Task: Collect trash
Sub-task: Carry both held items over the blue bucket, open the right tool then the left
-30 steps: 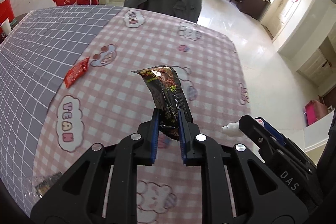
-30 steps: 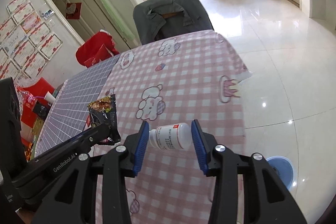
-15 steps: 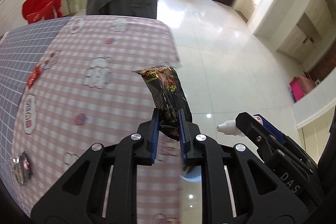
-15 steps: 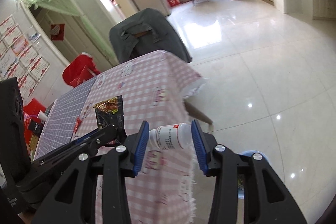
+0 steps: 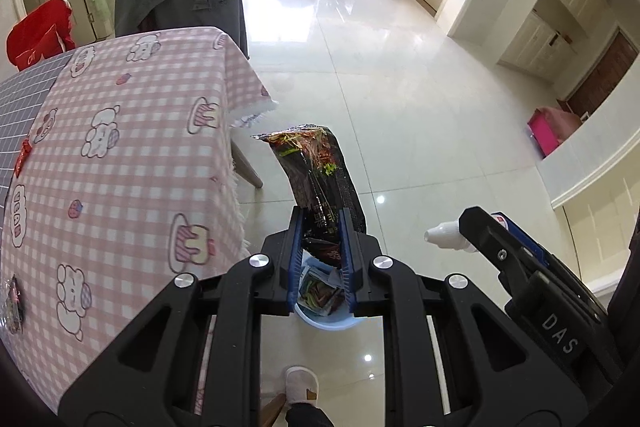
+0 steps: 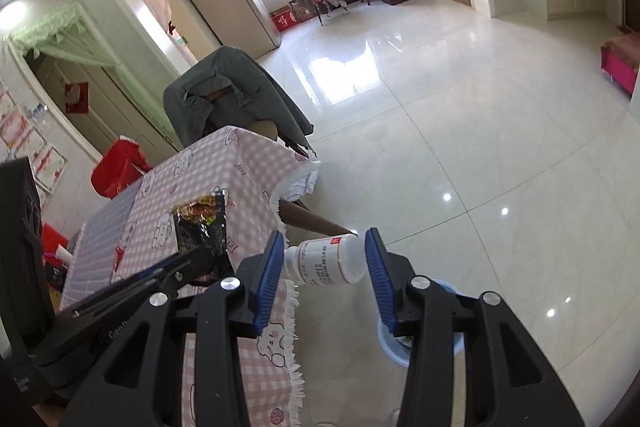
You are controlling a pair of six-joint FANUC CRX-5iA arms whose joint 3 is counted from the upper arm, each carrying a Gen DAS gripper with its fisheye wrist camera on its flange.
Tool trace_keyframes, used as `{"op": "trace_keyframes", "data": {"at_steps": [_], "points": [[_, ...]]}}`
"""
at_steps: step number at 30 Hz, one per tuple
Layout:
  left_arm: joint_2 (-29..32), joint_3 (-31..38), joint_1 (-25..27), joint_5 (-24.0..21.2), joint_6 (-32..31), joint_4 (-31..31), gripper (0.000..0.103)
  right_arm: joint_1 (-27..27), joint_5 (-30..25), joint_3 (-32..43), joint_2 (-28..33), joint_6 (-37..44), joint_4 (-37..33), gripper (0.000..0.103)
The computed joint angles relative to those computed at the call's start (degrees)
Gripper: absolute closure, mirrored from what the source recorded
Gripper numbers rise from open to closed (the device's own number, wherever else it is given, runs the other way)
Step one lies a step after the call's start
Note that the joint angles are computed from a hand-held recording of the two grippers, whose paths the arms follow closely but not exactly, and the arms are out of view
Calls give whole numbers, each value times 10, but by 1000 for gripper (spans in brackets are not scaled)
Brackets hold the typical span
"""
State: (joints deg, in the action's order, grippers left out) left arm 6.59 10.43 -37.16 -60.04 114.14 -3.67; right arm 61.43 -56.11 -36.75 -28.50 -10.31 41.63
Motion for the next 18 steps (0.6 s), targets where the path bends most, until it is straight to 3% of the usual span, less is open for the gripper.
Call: {"op": "trace_keyframes", "data": {"at_steps": [7, 18], "points": [[28, 25, -16, -21, -5, 10, 86, 7, -40, -12, -26, 1, -11, 53], [69, 68, -42, -37, -24, 25, 86, 28, -96, -28, -72, -30, -1, 52]]}}
